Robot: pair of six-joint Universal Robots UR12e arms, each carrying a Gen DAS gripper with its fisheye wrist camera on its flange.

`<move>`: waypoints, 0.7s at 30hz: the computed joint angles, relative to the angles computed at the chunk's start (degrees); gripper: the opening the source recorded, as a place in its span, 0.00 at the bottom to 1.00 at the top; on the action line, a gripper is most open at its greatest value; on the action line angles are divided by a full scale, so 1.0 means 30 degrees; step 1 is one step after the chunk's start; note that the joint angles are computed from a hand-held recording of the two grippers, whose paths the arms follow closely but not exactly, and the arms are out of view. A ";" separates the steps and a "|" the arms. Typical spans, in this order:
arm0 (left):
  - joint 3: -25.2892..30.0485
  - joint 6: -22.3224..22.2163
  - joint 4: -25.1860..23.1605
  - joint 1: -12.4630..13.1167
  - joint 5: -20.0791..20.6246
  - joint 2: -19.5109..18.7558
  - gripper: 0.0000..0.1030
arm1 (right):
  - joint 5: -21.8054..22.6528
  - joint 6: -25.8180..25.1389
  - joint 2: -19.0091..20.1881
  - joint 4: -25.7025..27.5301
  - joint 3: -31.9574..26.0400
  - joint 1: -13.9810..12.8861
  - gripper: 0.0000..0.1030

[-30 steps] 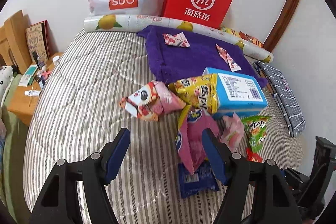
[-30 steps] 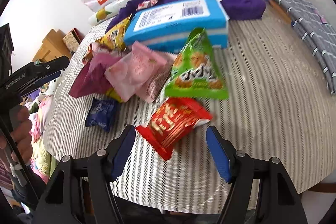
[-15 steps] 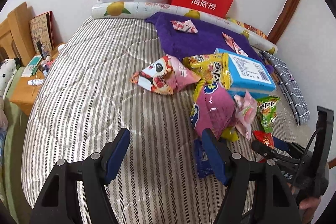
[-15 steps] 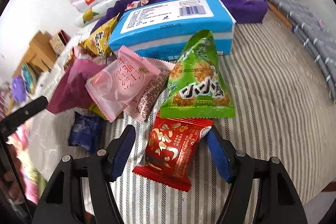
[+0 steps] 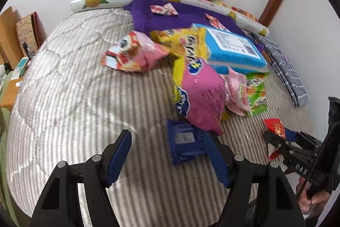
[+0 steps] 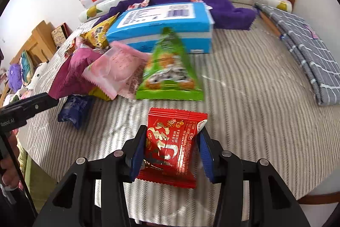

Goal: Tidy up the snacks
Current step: 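Grasp the red packet with the right gripper while the left grasps the blue wrapper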

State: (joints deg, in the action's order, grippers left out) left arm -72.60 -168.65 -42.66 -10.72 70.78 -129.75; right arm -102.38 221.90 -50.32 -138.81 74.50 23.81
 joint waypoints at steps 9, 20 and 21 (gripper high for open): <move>0.0437 0.0392 -0.0924 -0.0560 0.0380 -0.0394 0.68 | 0.0071 0.0654 -0.0579 -0.0805 0.1210 -0.0295 0.46; 0.0210 0.1889 0.1124 -0.1450 0.3575 -0.0597 0.70 | -0.0146 0.0309 -0.0606 -0.1146 0.1412 -0.0293 0.46; 0.0186 0.1808 0.1168 -0.1416 0.3532 -0.0580 0.65 | -0.0221 0.0259 -0.0588 -0.1113 0.1383 -0.0276 0.46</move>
State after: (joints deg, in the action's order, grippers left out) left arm -72.04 -163.23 -39.16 -14.97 81.38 -131.49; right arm -103.04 222.68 -52.08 -142.15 78.65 22.98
